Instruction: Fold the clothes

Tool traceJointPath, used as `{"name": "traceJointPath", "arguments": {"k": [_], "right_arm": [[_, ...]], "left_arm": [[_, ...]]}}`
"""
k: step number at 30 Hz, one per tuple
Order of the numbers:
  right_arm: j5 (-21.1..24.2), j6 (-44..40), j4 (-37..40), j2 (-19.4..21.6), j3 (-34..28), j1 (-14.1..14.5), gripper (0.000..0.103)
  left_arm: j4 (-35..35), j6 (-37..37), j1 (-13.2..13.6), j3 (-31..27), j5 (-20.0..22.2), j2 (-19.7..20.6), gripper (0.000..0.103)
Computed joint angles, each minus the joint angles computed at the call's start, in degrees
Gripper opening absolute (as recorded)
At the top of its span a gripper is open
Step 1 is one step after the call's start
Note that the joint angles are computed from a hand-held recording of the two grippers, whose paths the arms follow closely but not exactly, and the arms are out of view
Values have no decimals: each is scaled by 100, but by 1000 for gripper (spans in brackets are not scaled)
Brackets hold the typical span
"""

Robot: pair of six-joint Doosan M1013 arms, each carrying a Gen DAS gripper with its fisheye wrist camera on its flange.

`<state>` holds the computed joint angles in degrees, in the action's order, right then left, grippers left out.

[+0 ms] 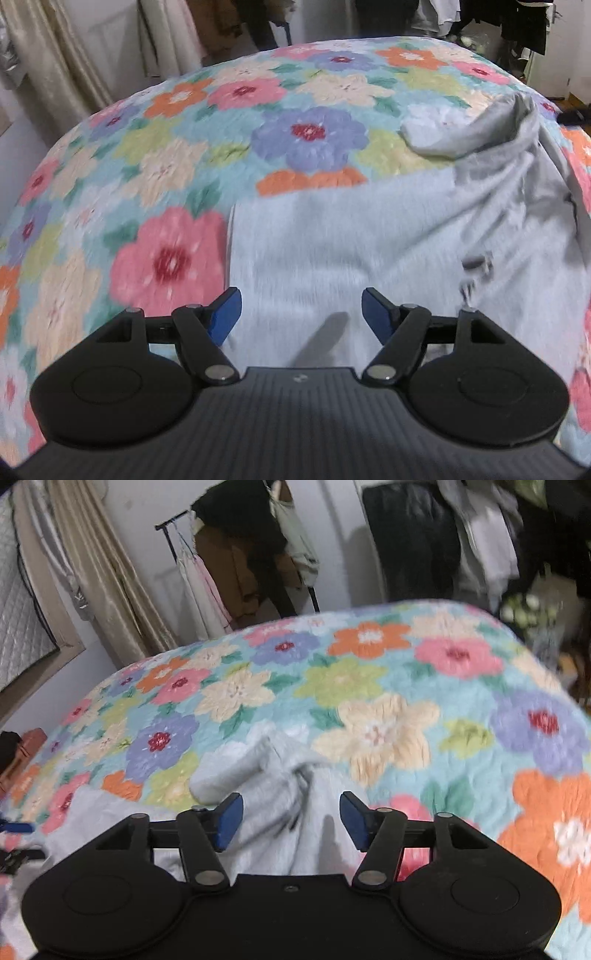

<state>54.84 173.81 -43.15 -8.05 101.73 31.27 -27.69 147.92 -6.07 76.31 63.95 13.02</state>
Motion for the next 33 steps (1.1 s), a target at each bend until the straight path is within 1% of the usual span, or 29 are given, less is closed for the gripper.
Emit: {"name": "traceJointPath", "arguments": {"k": [3,5,7,10,11,12,13,14,15,16,19,21,23,24,25,26,27,28,29,32,33], "right_arm": [[98,-374,474,21,-9,-127,68],[108,-481,686,69,-12,-207,68],[-99,-550,913,66,51,-342,69],[-456,-263,1091,103,143,-541,69],[-575,-91,1115,122,173,-583,69],[-695,82,1138,142,204,-624,69],[-813,250,1159,164,232,-664,70],[-865,276,1181,207,228,-675,71],[-755,355,1108,289,185,-659,73],[-551,416,1029,373,121,-632,74],[54,94,968,597,-101,-557,75],[155,-240,1055,635,-165,-551,76],[174,-493,1125,641,-187,-560,76],[127,-503,1109,624,-165,-561,71],[79,-436,1021,594,-136,-542,62],[-10,-393,815,562,-123,-485,41],[-99,-348,606,532,-111,-431,33],[-186,-303,393,504,-100,-378,28],[-246,-321,184,498,-122,-322,20],[-244,-254,-255,528,-171,-207,13],[-204,-262,-332,555,-198,-190,11]], "left_arm": [[-97,-184,-89,-269,79,272,72],[-7,-383,-154,-392,114,421,72],[36,-508,-197,-518,246,580,72],[46,-669,-222,-812,956,867,72],[109,-716,-246,-791,962,882,73],[150,-708,-269,-709,857,855,77],[185,-692,-291,-620,738,824,83],[191,-669,-308,-564,665,810,87],[206,-670,-328,-554,657,818,94],[225,-675,-349,-550,659,829,102],[273,-738,-397,-571,620,857,103],[260,-781,-418,-564,541,864,101],[85,-802,-385,-574,574,879,69],[27,-724,-374,-634,722,902,47],[-25,-637,-365,-702,885,928,29],[8,-645,-374,-752,963,931,20],[27,-695,-378,-795,1019,929,11],[25,-718,-377,-811,1009,914,9],[8,-718,-374,-792,941,884,8],[56,-574,-409,-569,466,712,5],[72,-468,-431,-443,184,627,4]]}}
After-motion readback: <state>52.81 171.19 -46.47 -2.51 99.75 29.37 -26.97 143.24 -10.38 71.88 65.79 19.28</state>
